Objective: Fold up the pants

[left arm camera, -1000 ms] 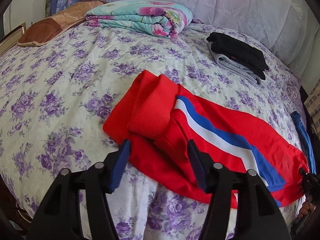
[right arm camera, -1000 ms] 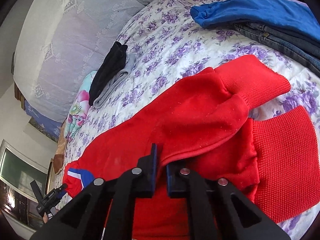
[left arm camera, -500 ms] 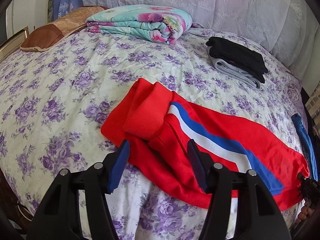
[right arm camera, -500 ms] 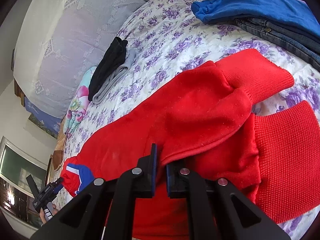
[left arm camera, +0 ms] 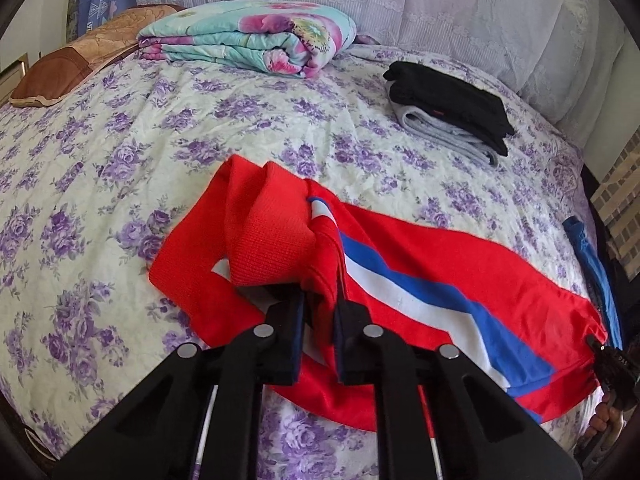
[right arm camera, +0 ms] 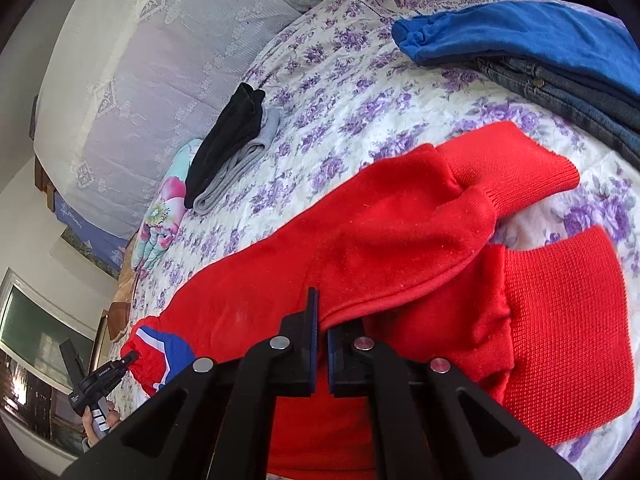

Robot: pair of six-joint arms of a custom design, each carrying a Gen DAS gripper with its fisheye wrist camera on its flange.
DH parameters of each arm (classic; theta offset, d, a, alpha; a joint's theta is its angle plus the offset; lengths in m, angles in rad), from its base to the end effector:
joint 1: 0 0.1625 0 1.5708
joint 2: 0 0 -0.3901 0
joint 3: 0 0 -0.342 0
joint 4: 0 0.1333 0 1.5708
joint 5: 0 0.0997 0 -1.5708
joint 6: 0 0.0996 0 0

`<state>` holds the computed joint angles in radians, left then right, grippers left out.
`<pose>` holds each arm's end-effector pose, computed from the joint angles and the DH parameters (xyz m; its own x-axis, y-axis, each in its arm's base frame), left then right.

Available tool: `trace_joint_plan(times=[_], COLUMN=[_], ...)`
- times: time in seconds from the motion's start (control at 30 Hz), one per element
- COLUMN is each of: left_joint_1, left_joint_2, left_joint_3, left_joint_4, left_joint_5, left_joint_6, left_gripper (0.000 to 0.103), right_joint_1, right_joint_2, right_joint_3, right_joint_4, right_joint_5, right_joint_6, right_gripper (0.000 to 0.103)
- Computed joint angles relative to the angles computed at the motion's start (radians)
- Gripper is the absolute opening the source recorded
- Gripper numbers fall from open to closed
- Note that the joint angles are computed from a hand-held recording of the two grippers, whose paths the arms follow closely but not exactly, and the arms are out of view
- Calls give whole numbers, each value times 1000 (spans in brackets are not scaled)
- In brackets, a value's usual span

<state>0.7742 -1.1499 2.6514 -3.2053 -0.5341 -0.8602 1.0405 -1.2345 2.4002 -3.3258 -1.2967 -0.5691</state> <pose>-0.0532 -0.3584 0.1403 -0.8225 -0.3399 -0.4560 0.1306 0.6674 -0.7331 -0.0639 -0.4259 0.1921 -0.9902 -0.0856 0.1099 -0.1343 0.7966 -0.5894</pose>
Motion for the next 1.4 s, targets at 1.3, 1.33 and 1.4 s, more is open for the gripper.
trace_joint_plan(times=[1.3,1.33,1.4], left_joint_1=[374,374,374], left_joint_2=[263,250,230], left_joint_3=[-575,-563,-541], left_joint_4=[-578,-568,-533], left_joint_5=[-46,-56,-35], left_joint_6=[590,586,561], left_gripper=[77,77,79], right_joint_1=[250,241,232], right_joint_2=[360,349,333], right_joint_3=[-608,-587,-569], right_joint_4=[-12,-34,-37], right_joint_5=[-368,-347,-329], right_joint_6=[204,217,223], right_gripper=[60,60,60])
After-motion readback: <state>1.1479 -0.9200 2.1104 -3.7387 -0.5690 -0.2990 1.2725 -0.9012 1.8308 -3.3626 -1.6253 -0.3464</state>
